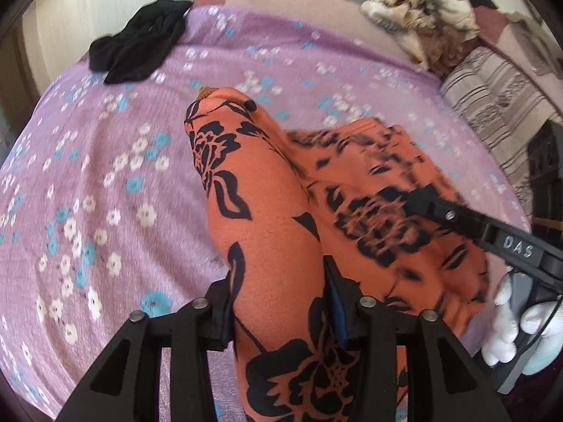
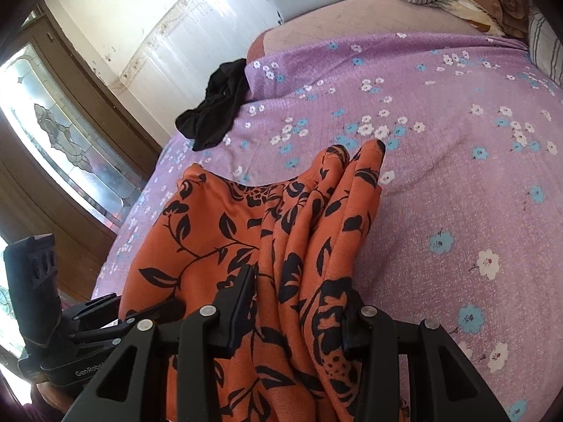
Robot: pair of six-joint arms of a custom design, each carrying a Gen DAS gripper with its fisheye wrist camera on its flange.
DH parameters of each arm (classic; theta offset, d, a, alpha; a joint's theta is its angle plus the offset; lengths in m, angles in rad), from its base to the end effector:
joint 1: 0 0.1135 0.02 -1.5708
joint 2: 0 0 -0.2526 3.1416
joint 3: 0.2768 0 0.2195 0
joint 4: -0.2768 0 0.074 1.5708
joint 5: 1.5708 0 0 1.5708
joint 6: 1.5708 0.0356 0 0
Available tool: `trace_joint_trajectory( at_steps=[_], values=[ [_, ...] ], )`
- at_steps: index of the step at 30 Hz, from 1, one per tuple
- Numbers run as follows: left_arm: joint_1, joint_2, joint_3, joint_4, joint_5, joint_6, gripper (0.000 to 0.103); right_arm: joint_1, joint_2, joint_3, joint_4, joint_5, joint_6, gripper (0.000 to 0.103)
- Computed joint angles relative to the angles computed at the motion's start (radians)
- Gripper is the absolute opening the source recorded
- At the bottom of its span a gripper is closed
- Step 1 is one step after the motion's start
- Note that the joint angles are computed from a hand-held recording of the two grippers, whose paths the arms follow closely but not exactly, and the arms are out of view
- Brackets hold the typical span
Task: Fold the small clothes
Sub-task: 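Lay the orange bundle flat and pull both grippers back from it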
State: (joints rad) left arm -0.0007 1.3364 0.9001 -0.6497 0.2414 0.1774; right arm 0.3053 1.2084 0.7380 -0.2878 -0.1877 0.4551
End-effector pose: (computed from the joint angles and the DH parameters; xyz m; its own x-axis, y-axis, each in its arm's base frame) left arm 0.2286 -0.0087 0.2283 -0.8511 0.1720 -0.4960 0.2665 0.9556 -0.1260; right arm 0.2126 0.0740 0.2325 -0.7757 0.2083 -0.5958 -0.0930 0.8959 0.4344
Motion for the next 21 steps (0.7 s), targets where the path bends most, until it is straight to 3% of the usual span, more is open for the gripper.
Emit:
trace_joint_trajectory(
  at_steps=[7,14,18,21],
  values=[
    [0.041,-0.055,-0.042,0.002,-0.009,0.031,0.068,-0.005,0.0,0.01,-0.055,0.039,0.006,0.047],
    [0.195,-0.254,-0.133,-0.025,0.038,0.089,0.071,0.075,-0.227,-0.018,-0.18,0.218,-0.004,0.047],
    [0.283,-0.352,-0.184,-0.034,0.049,0.116,0.076,0.174,-0.386,-0.05,-0.216,0.252,-0.009,0.047],
    [0.289,-0.38,-0.223,-0.021,0.014,0.125,0.078,0.27,-0.407,-0.075,-0.201,0.243,0.006,0.047]
  ],
)
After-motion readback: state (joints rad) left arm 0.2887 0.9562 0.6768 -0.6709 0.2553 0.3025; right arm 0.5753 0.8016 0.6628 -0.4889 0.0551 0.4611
